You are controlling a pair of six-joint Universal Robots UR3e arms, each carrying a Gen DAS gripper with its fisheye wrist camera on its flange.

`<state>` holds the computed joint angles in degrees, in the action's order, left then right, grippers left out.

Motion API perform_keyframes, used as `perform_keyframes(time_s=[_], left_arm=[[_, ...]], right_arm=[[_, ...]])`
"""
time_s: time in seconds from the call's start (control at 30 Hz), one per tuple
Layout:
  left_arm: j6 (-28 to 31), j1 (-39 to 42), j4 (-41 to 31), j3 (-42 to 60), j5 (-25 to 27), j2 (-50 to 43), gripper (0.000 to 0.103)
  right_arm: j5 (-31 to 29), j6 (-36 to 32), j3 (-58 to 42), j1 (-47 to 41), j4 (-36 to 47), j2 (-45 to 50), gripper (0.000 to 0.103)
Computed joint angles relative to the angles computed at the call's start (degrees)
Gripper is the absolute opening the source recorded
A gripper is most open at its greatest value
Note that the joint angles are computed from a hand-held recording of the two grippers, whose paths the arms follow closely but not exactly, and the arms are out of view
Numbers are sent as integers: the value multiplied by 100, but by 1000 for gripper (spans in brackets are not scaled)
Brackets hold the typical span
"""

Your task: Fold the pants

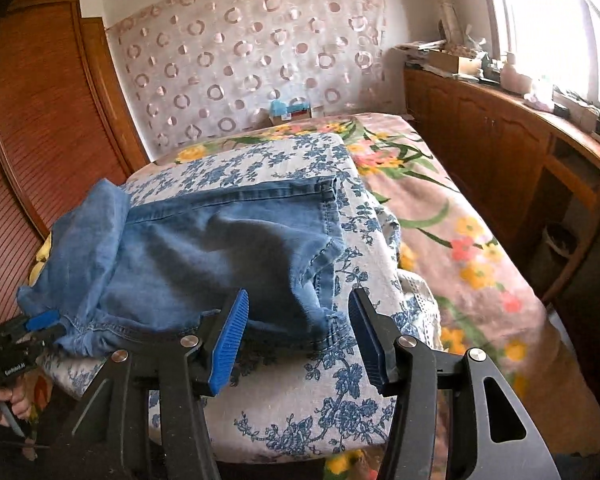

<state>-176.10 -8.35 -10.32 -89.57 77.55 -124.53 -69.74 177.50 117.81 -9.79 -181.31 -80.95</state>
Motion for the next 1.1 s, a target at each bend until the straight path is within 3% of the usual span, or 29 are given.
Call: perform_keyframes(time_s=[0.17, 0.43, 0.7, 0.73, 0.83, 1.1], left_arm=[[-45, 3, 153, -50, -1, -39, 49], [-80, 0, 253, -105, -15, -46, 50], [-117, 1, 238, -100, -29, -42, 50], [-121, 6, 242, -108, -40, -36, 50], [-142, 57, 211, -149, -119, 25, 50], [-305, 236, 444, -518, -208, 504, 50]], right_arm=[[-488, 334, -1081, 613, 404, 743, 54], [-942, 154, -1557, 819, 854, 1051, 54], [-737, 166, -1765, 671, 1119, 1159, 53], [-611, 144, -1743, 627, 1091, 1151, 40], [-237, 35, -1650, 514, 1025, 1094, 14], [-215, -409, -1744, 650, 1140, 310, 12]])
